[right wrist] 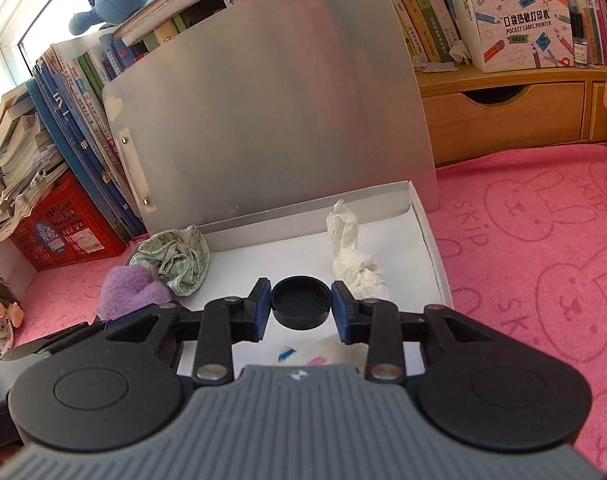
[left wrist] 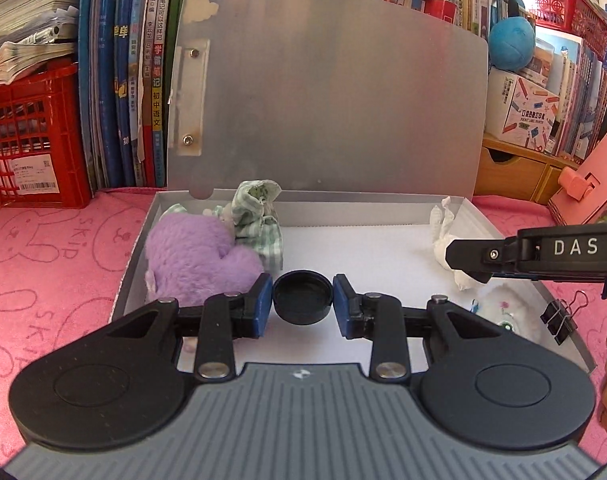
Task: Organize objects
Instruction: 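Lower and open the left tool in the box while the right tool releases its lid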
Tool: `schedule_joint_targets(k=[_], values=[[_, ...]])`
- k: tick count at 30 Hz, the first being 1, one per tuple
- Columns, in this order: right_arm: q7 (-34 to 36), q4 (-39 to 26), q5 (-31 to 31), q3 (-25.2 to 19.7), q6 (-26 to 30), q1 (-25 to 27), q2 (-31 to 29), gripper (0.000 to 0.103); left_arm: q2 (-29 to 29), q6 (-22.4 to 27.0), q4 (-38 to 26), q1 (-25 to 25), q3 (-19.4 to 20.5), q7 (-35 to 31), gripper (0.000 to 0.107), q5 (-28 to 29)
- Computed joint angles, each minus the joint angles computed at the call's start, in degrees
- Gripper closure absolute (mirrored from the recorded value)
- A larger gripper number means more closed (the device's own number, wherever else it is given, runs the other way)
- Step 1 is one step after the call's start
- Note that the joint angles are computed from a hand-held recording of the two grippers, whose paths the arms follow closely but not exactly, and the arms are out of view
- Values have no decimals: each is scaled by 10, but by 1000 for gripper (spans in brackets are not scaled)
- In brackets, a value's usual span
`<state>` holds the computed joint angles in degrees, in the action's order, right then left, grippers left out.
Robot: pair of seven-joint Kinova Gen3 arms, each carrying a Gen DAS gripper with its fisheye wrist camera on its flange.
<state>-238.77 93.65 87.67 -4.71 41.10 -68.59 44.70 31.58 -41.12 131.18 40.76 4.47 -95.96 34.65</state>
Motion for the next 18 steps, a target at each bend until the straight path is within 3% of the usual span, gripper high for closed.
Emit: schedule_joint_targets(k=[6,8,10,18], values=[[13,-9,-8,8,-12,0,11,61,15,12,-20,11,-8,-24,69,20],[-11,1,12,9,-20,1,8,47,11,15,-20,15,-10,-34,62,22],[-29,9,23,5,-13,1,4,46,9,2,-14,32,-16,-55,39,35],[-11,40,15,-23,74,-34,-31,44,-32,-47,21,81,4,-116,26,125]])
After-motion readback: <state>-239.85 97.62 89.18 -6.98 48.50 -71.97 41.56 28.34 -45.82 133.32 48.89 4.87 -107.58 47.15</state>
